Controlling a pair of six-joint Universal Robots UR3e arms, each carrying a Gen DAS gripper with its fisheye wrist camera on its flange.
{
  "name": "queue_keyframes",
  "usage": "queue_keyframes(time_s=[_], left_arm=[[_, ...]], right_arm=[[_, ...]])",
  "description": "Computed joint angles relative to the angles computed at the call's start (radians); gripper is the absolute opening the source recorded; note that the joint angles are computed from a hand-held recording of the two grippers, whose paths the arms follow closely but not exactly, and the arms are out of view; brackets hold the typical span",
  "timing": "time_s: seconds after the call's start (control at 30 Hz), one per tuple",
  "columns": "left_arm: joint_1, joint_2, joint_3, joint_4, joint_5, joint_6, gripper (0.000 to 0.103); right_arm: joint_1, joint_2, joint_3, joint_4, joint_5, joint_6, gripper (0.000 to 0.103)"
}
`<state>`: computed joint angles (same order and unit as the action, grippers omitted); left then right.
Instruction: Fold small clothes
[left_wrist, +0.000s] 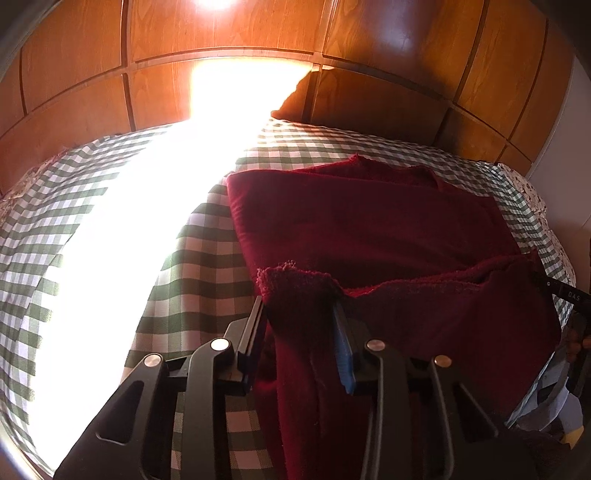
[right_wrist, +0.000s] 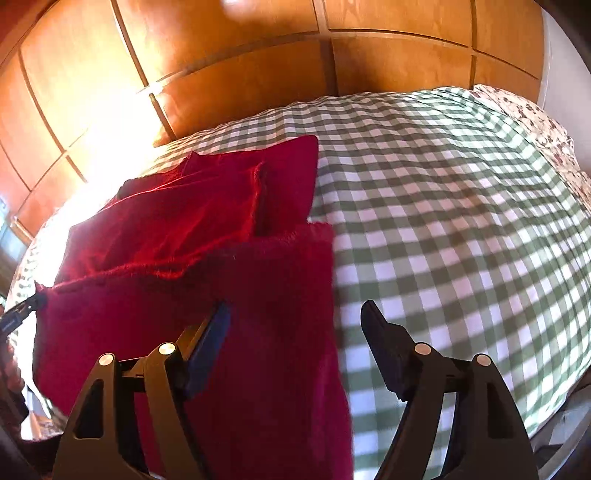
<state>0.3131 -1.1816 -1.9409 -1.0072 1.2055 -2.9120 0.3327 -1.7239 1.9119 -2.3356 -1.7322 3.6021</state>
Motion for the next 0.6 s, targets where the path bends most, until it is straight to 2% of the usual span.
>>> queue_keyframes(time_s=[0.03, 0.07, 0.2, 0.3, 0.43, 0.6], left_arm=[[-0.004, -0.041, 0.022, 0.038, -0.019, -0.004, 0.032], [0.011, -0.039, 0.041, -0.001, -0.006, 0.013, 0.03], [-0.012, -0.086, 0.06, 0.039, 0.009, -0.004, 0.026], [0.06, 0.011, -0.024, 0.004, -0.032, 0.061, 0.022], [0.089, 0.042, -0.059, 0.007, -0.047, 0.085, 0.019], [0.095, 0.062, -0.062, -0.004, -0.052, 0.091, 0.009]], right_arm=[[0.002, 0.018, -0.014, 0.0, -0.003, -0.003, 0.073], [0.004, 0.028, -0.023, 0.001, -0.004, -0.007, 0.073], [0.01, 0.054, -0.048, -0.002, -0.011, -0.017, 0.073], [0.011, 0.063, -0.062, -0.008, -0.014, -0.021, 0.073], [0.006, 0.074, -0.075, -0.014, -0.011, -0.039, 0.073], [0.011, 0.094, -0.093, -0.017, -0.011, -0.059, 0.056]])
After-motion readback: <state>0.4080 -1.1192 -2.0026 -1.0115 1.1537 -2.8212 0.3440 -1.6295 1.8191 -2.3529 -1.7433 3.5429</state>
